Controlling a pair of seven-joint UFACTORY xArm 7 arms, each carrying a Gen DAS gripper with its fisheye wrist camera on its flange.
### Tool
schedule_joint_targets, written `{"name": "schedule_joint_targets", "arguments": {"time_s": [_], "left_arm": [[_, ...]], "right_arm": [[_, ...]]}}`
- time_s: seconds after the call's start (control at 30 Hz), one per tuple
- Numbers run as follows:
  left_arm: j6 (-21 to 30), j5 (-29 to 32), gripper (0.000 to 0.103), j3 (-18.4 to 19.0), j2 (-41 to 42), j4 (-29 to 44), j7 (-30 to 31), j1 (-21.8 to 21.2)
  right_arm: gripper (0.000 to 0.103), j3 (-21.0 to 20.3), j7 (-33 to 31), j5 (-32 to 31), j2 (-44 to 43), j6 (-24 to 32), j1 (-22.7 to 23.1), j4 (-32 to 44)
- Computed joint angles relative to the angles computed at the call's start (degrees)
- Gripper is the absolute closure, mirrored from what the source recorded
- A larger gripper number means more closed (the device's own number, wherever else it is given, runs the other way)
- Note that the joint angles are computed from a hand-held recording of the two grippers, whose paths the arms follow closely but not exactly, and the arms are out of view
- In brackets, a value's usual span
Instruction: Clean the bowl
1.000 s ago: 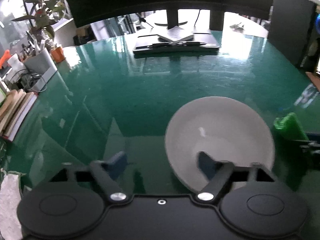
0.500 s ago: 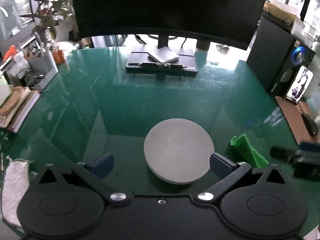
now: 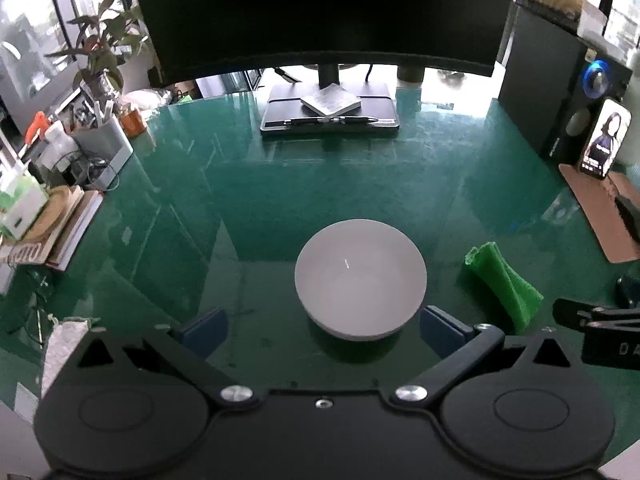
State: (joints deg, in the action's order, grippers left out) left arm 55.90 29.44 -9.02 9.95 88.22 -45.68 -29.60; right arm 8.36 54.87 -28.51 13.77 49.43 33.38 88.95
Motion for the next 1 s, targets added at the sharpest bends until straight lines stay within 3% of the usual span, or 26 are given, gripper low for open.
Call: {"name": "schedule_joint_targets", "arguments": {"time_s": [0.73,1.0], "left_arm": [[3.22,-1.95,0.000,-0.19,0.64,1.14,1.06,-0.66],[3.31,-0.21,0.000,-0.11,-0.10,0.61,-1.46,-0.82]], "right_arm": [[0.000,-0.05,-3.49,2.83,1.04,0.10,0.08,1.37],[0.000,0.12,-3.90,4.22,0.55,-0.61,-0.50,0.66]]}}
